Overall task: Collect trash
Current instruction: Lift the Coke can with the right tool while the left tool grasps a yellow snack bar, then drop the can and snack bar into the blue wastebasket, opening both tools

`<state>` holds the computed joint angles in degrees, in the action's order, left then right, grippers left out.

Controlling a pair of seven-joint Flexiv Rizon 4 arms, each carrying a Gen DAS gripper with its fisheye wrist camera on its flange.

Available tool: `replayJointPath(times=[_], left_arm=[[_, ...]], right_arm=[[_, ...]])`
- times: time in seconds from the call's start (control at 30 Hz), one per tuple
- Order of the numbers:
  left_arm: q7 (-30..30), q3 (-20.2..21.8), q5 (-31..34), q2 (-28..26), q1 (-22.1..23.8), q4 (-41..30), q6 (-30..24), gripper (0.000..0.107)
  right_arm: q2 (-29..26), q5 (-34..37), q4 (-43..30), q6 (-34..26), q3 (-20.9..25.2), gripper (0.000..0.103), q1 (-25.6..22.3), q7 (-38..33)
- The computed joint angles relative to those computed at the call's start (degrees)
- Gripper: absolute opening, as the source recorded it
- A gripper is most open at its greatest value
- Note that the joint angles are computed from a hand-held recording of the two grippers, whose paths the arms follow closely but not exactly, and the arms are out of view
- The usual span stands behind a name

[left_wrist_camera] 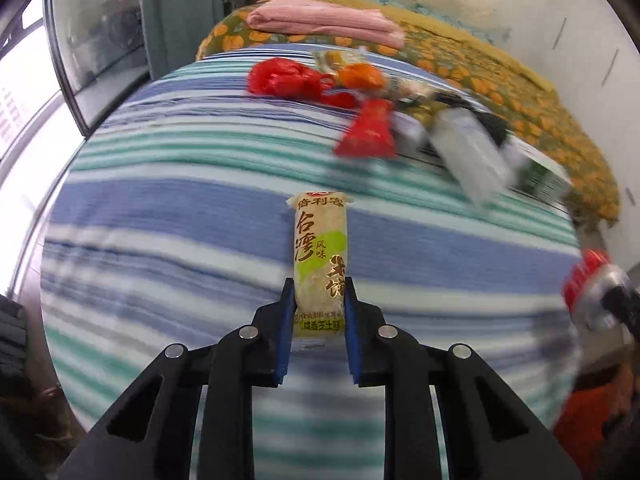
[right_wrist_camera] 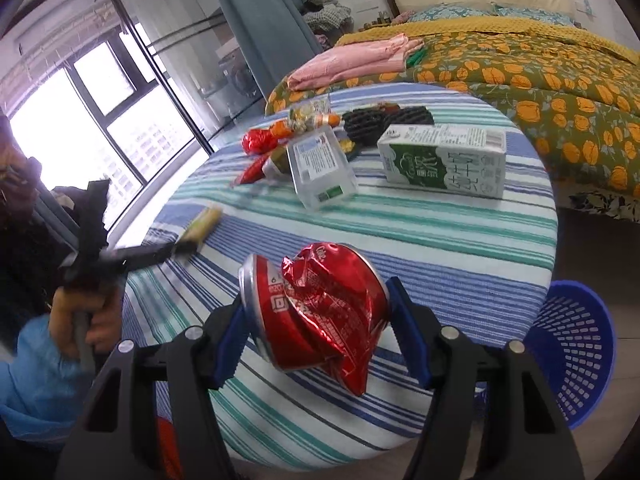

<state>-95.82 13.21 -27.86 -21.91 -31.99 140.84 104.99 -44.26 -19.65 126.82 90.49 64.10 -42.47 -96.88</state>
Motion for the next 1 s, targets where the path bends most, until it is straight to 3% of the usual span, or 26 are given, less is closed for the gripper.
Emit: replayJointPath(times=[0.1, 0.27, 0.37, 0.43, 0.6, 0.63, 0.73, 0.83, 0.87, 0.93, 1.0], left_arm=[[-0.46, -4.51, 2.71, 1.38, 1.92, -0.26, 1.67, 0.021], [0.72, -13.53, 8.92, -0.63, 6.38, -8.66, -0.11, 0.021], [1.15, -18.45, 12.32, -3.60, 8.20, -14.87, -2.58, 0.021], [2.00, -20.43, 13.86, -6.70, 7.57, -20.68, -5.54, 0.021], [2.97, -19.12, 15.82, -15.66, 1.57, -36.27, -15.12, 0.021], [2.65, -17.81, 16.23, -18.29, -0.42, -40.67, -18.10, 0.021], [1.38, -16.59, 17.31, -24.48, -2.55, -50.17, -24.62, 0.022], [-0.86, -14.79, 18.85, -30.44, -4.11, -59.17, -30.25, 0.023], [-1.52, -14.58, 19.36, -32.07, -4.23, -61.61, -31.59, 0.023], [-3.18, -13.75, 20.29, -35.57, -4.73, -67.21, -34.57, 0.032], [-3.10, -15.38, 20.68, -37.68, -3.61, -70.16, -35.34, 0.039]], right_arm=[[0.26, 0.36, -0.64, -0.04, 0.31, 0.063, -0.76, 0.67], [2.29, 1.60, -1.83, 1.53, -0.44, 0.063, -4.47, 2.69], [5.98, 2.86, -3.03, 2.18, -5.37, 0.063, -4.84, 5.09], [9.26, 4.15, -4.46, 1.32, -12.49, 0.063, -1.63, 6.66], [11.83, 7.25, -7.64, -1.27, -29.78, 0.064, 9.67, 10.04], [11.23, 7.80, -8.55, -1.82, -31.35, 0.064, 10.62, 10.09], [8.93, 9.90, -11.07, -2.84, -34.52, 0.064, 12.52, 9.97], [6.33, 12.80, -14.07, -4.70, -34.05, 0.066, 11.70, 8.93], [5.48, 13.70, -15.09, -5.13, -34.05, 0.068, 11.62, 8.59], [3.86, 15.67, -16.99, -5.52, -33.44, 0.082, 10.73, 7.46], [3.00, 17.85, -18.56, -6.01, -33.00, 0.084, 10.19, 6.97]])
